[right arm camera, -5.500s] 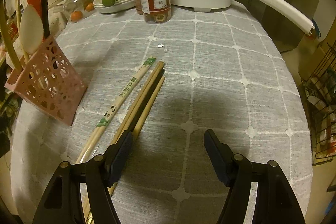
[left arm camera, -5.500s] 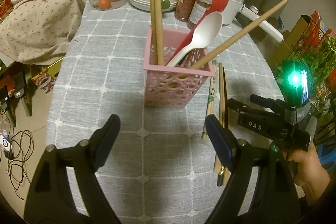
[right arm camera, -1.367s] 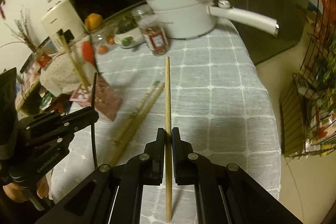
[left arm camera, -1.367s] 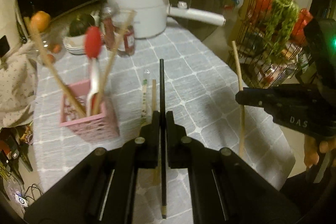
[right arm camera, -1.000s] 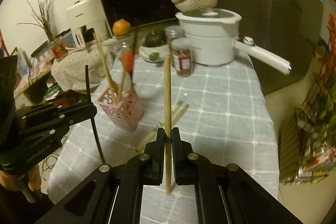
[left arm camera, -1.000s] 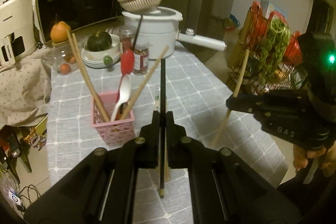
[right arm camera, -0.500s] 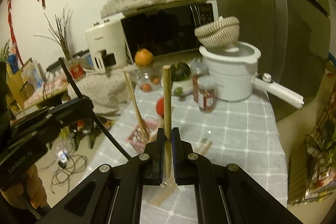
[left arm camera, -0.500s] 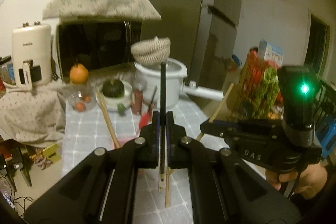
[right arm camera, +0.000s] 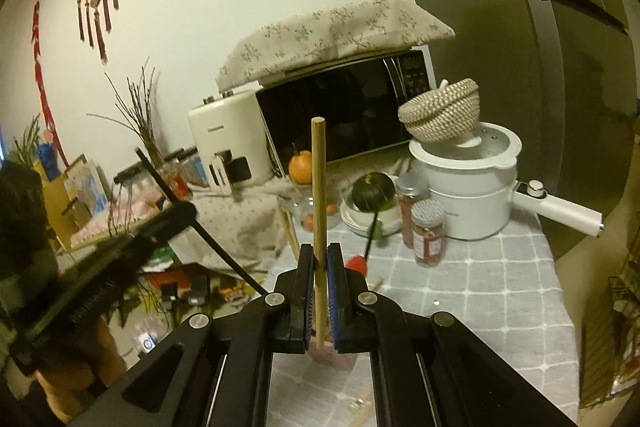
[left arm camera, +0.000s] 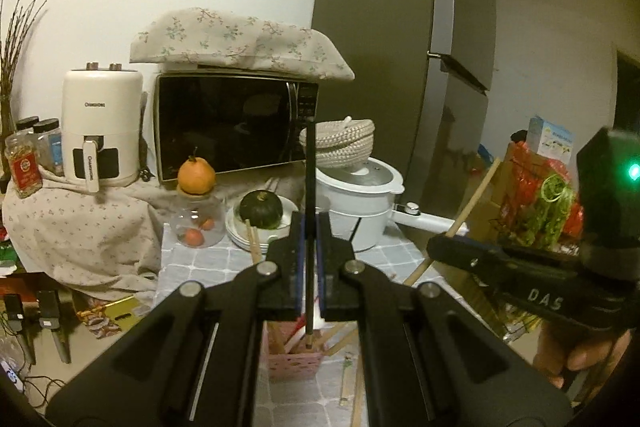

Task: Organize utensils
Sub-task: 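Lower both chopsticks into the pink basket and open both tools, then move both tools back toward the paper-wrapped chopsticks on the cloth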

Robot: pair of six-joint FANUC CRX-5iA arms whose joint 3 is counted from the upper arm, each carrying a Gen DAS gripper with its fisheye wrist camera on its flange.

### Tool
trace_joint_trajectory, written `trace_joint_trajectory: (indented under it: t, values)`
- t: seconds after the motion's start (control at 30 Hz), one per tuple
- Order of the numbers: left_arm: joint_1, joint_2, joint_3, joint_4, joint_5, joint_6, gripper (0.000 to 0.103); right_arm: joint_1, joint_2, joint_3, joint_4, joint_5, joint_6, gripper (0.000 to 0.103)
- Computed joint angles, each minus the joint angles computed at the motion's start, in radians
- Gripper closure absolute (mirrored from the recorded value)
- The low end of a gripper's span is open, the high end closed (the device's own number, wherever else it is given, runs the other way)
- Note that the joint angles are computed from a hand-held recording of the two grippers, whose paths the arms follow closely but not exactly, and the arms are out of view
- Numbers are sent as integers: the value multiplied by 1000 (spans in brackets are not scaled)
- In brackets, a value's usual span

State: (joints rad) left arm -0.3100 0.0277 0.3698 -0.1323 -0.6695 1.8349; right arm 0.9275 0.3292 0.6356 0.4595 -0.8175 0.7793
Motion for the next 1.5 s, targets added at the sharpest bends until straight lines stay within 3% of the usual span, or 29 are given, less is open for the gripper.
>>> trace_joint_trajectory:
  t: [0.3, 0.63, 1.1, 1.23, 1.43, 1.5]
  values:
    - [6, 51, 36, -38, -49, 10, 97, -18, 31, -27, 34, 97, -46, 97]
    - [30, 113, 65, 32, -102, -30, 97, -46, 101, 38, -95, 46, 7, 97]
    - [45, 139, 69, 80, -109, -35, 96, -54, 141, 89, -143, -1, 58, 95]
    - [55, 127, 52, 114, -98, -40, 87, -56, 114, 55, -142, 36, 41, 81]
    - [65, 101, 25, 146, -94, -38, 79, -55, 63, 2, -109, 79, 9, 77]
    - [65, 87, 16, 146, -93, -31, 67, -53, 42, -24, -83, 95, -13, 72]
